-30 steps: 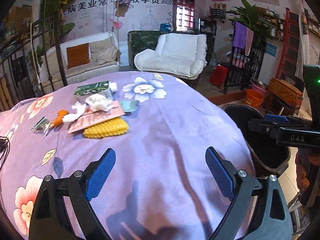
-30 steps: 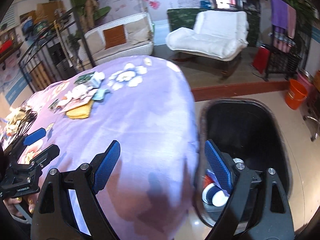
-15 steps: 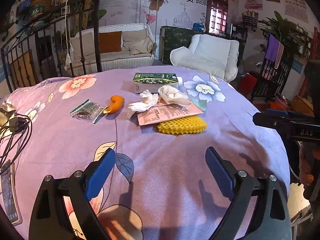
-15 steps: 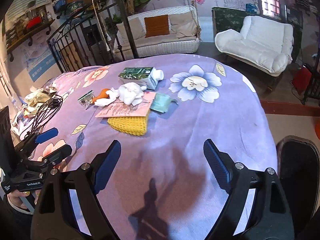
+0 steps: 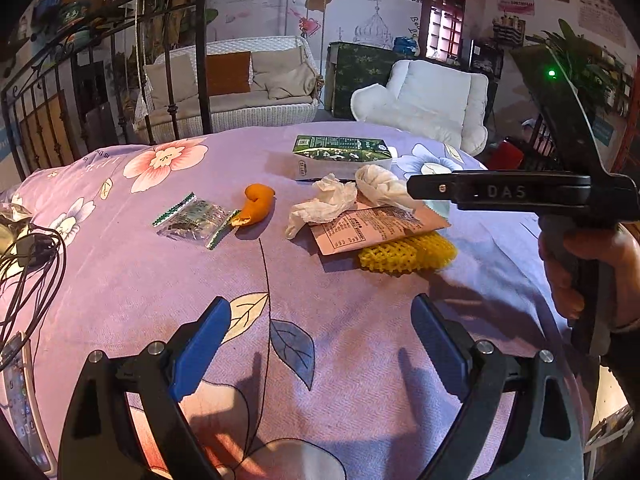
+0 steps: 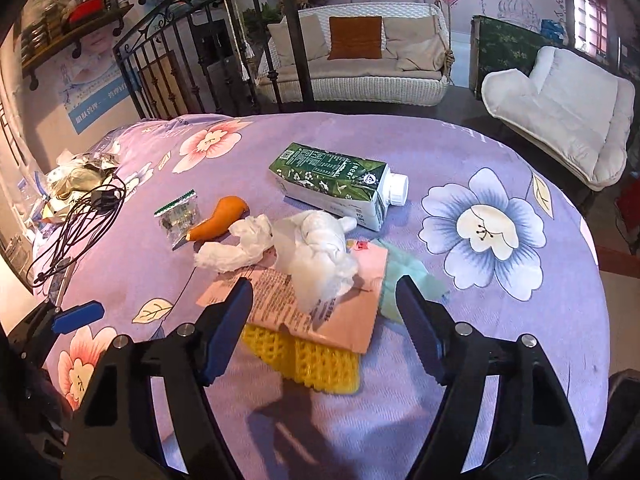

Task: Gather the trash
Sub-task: 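Return both grippers from the bin to the table, then grasp the white tissue with the right gripper while the left grasps another tissue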

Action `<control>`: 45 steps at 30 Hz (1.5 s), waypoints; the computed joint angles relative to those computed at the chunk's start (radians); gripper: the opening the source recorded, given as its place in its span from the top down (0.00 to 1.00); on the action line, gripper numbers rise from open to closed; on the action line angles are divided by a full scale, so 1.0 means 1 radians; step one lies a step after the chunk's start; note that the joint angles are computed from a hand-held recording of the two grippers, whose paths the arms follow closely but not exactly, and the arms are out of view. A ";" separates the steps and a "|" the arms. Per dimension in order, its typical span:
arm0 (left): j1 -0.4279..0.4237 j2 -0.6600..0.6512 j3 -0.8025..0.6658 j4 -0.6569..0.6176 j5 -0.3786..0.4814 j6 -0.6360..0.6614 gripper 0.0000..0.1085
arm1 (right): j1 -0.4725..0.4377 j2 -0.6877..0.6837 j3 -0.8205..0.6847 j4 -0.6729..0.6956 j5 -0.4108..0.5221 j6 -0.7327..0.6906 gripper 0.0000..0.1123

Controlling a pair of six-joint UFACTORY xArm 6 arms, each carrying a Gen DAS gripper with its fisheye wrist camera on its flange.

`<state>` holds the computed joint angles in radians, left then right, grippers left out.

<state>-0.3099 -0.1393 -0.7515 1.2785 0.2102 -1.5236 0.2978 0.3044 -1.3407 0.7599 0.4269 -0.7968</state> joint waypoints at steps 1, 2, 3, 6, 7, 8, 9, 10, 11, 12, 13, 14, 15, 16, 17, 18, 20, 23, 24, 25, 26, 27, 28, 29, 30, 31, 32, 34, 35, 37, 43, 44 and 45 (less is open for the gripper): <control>0.006 0.005 -0.005 -0.001 -0.003 0.003 0.16 | 0.003 0.025 -0.029 -0.022 0.003 0.022 0.35; 0.006 0.009 -0.011 0.002 0.002 0.003 0.16 | 0.006 0.040 -0.046 -0.037 0.004 0.034 0.35; 0.010 0.013 -0.017 0.012 0.005 -0.002 0.16 | 0.008 0.060 -0.069 -0.059 0.008 0.052 0.36; 0.016 0.030 -0.036 0.034 0.008 -0.008 0.16 | 0.010 0.105 -0.120 -0.099 0.024 0.091 0.41; 0.014 0.035 -0.043 0.036 0.019 -0.005 0.16 | 0.010 0.117 -0.132 -0.106 0.028 0.096 0.42; 0.015 0.041 -0.049 0.036 0.026 -0.001 0.16 | 0.011 0.127 -0.142 -0.113 0.034 0.099 0.45; 0.016 0.046 -0.053 0.038 0.027 0.000 0.16 | 0.011 0.136 -0.151 -0.117 0.038 0.101 0.51; 0.020 0.051 -0.058 0.038 0.023 0.000 0.16 | 0.011 0.146 -0.162 -0.125 0.047 0.106 0.54; 0.025 0.056 -0.062 0.038 0.015 -0.001 0.16 | 0.011 0.152 -0.168 -0.127 0.053 0.105 0.61; 0.032 0.063 -0.067 0.027 0.003 0.010 0.16 | 0.011 0.155 -0.167 -0.131 0.056 0.104 0.70; 0.039 0.071 -0.073 0.013 -0.007 0.028 0.16 | 0.011 0.157 -0.166 -0.143 0.054 0.110 0.74; 0.044 0.079 -0.080 -0.003 -0.013 0.049 0.16 | 0.011 0.155 -0.160 -0.147 0.044 0.112 0.79; 0.048 0.088 -0.087 -0.018 -0.017 0.070 0.16 | 0.010 0.150 -0.152 -0.115 0.039 0.088 0.82; 0.051 0.097 -0.096 -0.035 -0.022 0.092 0.16 | 0.006 0.144 -0.148 -0.082 0.043 0.064 0.84; 0.055 0.108 -0.105 -0.058 -0.031 0.118 0.16 | 0.002 0.135 -0.139 -0.050 0.045 0.044 0.85; 0.060 0.118 -0.114 -0.080 -0.043 0.144 0.16 | -0.001 0.123 -0.127 -0.024 0.039 0.025 0.86; 0.067 0.142 -0.141 -0.115 -0.063 0.187 0.16 | -0.003 0.090 -0.091 0.045 0.017 -0.038 0.87; 0.071 0.191 -0.195 -0.164 -0.081 0.246 0.16 | -0.002 0.042 -0.044 0.100 -0.015 -0.100 0.87; 0.072 0.209 -0.211 -0.201 -0.085 0.284 0.19 | -0.003 0.026 -0.028 0.115 -0.023 -0.117 0.87; 0.071 0.230 -0.228 -0.254 -0.085 0.338 0.23 | -0.004 0.015 -0.016 0.127 -0.026 -0.129 0.87; 0.068 0.251 -0.247 -0.300 -0.080 0.388 0.27 | -0.007 0.004 -0.004 0.134 -0.027 -0.137 0.87; 0.066 0.269 -0.263 -0.329 -0.077 0.421 0.29 | -0.009 -0.007 0.007 0.139 -0.030 -0.142 0.87; 0.065 0.287 -0.281 -0.363 -0.075 0.459 0.31 | -0.010 -0.014 0.014 0.143 -0.032 -0.148 0.87; 0.064 0.304 -0.296 -0.397 -0.074 0.490 0.32 | -0.011 -0.025 0.027 0.156 -0.037 -0.162 0.87; 0.063 0.320 -0.310 -0.435 -0.073 0.525 0.32 | -0.012 -0.029 0.032 0.163 -0.040 -0.168 0.87; 0.061 0.338 -0.328 -0.474 -0.069 0.563 0.32 | -0.014 -0.035 0.038 0.171 -0.040 -0.172 0.87; 0.059 0.350 -0.339 -0.495 -0.067 0.582 0.32 | -0.017 -0.040 0.043 0.179 -0.039 -0.175 0.87; 0.052 0.371 -0.360 -0.536 -0.058 0.624 0.32 | -0.024 -0.045 0.050 0.189 -0.037 -0.173 0.87; 0.048 0.383 -0.373 -0.551 -0.045 0.641 0.32 | -0.028 -0.046 0.054 0.189 -0.039 -0.168 0.87; 0.043 0.403 -0.396 -0.528 -0.021 0.622 0.35 | -0.032 -0.050 0.062 0.192 -0.042 -0.161 0.87; 0.048 0.423 -0.402 -0.538 -0.021 0.588 0.64 | -0.045 -0.076 0.100 0.224 -0.051 -0.185 0.87; 0.052 0.417 -0.396 -0.527 -0.026 0.568 0.72 | -0.045 -0.082 0.107 0.227 -0.052 -0.189 0.87; 0.054 0.412 -0.390 -0.523 -0.031 0.558 0.76 | -0.047 -0.087 0.113 0.234 -0.052 -0.196 0.87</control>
<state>-0.2559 0.2722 -1.1412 0.7555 0.1789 -0.9652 0.2510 0.2173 -1.2281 0.9938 0.3748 -0.9925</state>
